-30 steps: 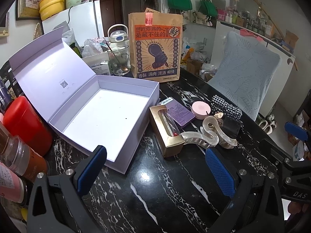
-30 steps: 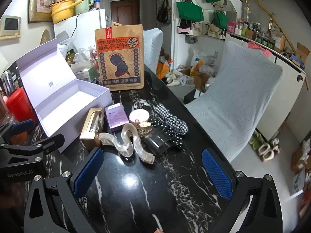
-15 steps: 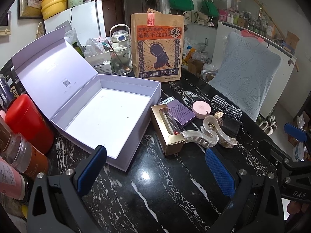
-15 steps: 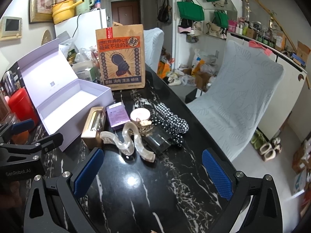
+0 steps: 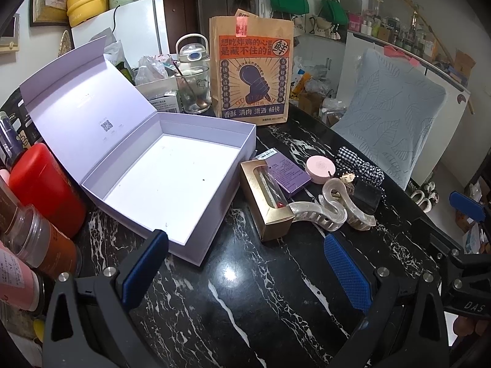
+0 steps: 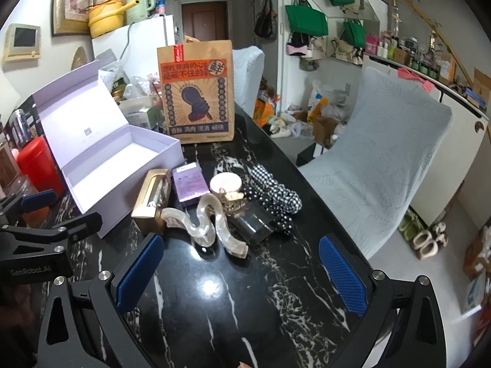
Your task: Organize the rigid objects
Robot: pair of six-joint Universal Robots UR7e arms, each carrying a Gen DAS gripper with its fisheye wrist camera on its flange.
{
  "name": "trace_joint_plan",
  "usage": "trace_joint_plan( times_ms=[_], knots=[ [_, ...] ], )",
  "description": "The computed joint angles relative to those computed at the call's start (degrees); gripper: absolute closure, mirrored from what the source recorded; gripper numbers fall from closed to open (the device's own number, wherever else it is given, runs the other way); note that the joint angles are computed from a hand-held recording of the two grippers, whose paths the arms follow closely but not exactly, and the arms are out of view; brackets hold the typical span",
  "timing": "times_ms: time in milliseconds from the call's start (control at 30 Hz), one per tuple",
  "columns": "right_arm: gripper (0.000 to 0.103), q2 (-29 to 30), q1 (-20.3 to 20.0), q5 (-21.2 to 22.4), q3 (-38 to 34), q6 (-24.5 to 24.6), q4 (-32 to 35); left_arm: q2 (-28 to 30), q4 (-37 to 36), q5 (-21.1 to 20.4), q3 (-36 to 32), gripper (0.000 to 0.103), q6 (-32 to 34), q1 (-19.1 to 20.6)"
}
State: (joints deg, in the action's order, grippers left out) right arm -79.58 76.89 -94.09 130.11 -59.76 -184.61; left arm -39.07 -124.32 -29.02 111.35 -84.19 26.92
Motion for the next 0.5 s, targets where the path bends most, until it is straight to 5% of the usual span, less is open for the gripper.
trace_joint_plan(
  times_ms=[500],
  knots=[
    [0.000,0.5,-0.5,-0.5,-1.0,0.5,1.3,0.5,-0.5,-0.8,-0.7,0.000,1.0,0.7]
  ],
)
